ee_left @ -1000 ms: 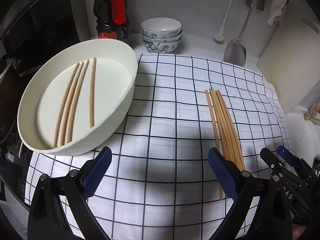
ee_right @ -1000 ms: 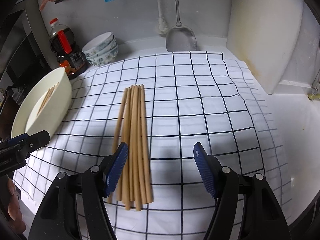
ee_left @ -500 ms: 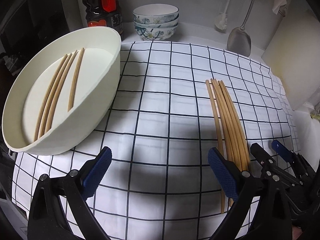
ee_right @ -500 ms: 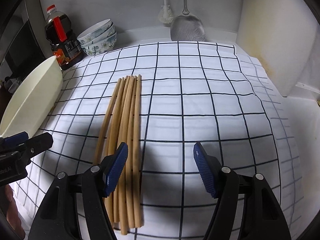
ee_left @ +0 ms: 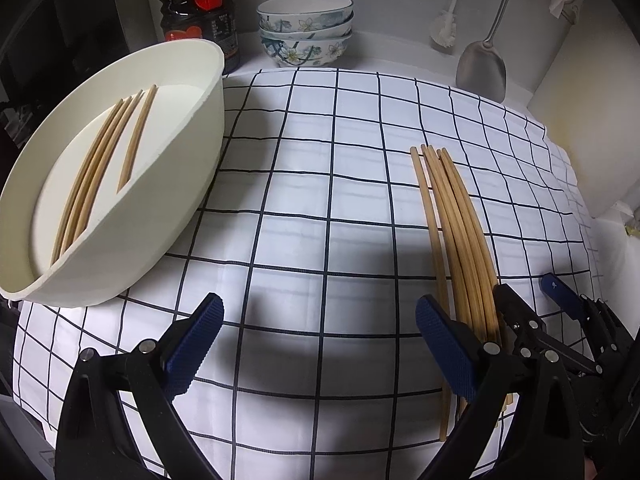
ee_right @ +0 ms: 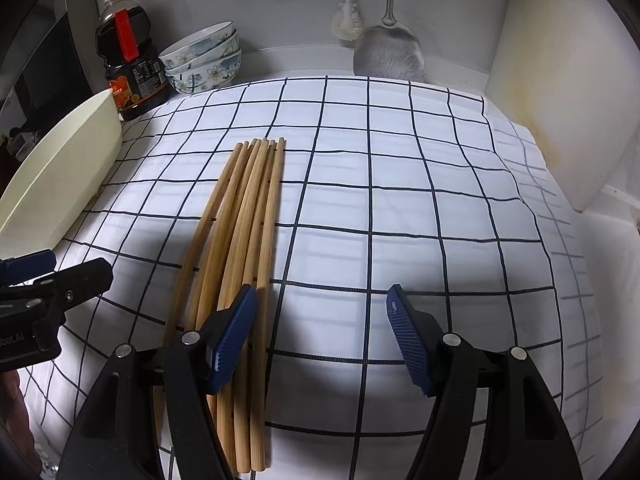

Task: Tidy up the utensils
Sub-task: 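Close the right gripper on one chopstick beside the pile, then close the left gripper on another chopstick from the pile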

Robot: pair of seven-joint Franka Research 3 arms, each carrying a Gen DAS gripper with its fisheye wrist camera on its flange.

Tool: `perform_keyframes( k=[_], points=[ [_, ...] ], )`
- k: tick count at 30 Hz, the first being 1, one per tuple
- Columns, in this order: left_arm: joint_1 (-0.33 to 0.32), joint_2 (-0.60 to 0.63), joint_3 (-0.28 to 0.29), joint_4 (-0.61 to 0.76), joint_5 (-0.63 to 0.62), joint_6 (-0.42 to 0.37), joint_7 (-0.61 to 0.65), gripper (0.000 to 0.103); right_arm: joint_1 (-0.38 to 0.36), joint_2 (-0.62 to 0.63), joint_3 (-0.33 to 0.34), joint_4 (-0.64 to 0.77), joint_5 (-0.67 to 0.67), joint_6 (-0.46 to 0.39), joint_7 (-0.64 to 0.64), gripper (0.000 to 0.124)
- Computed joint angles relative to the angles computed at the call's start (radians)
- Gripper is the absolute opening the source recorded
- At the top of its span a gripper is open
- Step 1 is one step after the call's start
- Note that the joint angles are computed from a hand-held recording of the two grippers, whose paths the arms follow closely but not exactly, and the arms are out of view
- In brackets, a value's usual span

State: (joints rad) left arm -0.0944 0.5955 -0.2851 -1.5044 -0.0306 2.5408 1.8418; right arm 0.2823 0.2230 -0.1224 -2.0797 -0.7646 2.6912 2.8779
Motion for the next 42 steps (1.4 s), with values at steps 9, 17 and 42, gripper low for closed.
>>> perform_keyframes(
  k=[9,17,42],
  points=[
    [-0.009,0.018,-0.001,0.016,0.009,0.001,-0.006,0.095,0.005,0.02,-0.009,0.014,-0.014,0.014,-0.037,0.052],
    [-0.013,0.033,-0.019,0.026,0.003,0.005,0.02,0.095,-0.008,0.013,-0.021,-0.008,0.017,0.085,-0.103,0.01],
    [-0.067,0.096,0.0,0.072,0.083,0.033,0.012,0.097,-0.058,-0.027,-0.014,-0.057,-0.051,0.078,-0.037,0.027]
  ],
)
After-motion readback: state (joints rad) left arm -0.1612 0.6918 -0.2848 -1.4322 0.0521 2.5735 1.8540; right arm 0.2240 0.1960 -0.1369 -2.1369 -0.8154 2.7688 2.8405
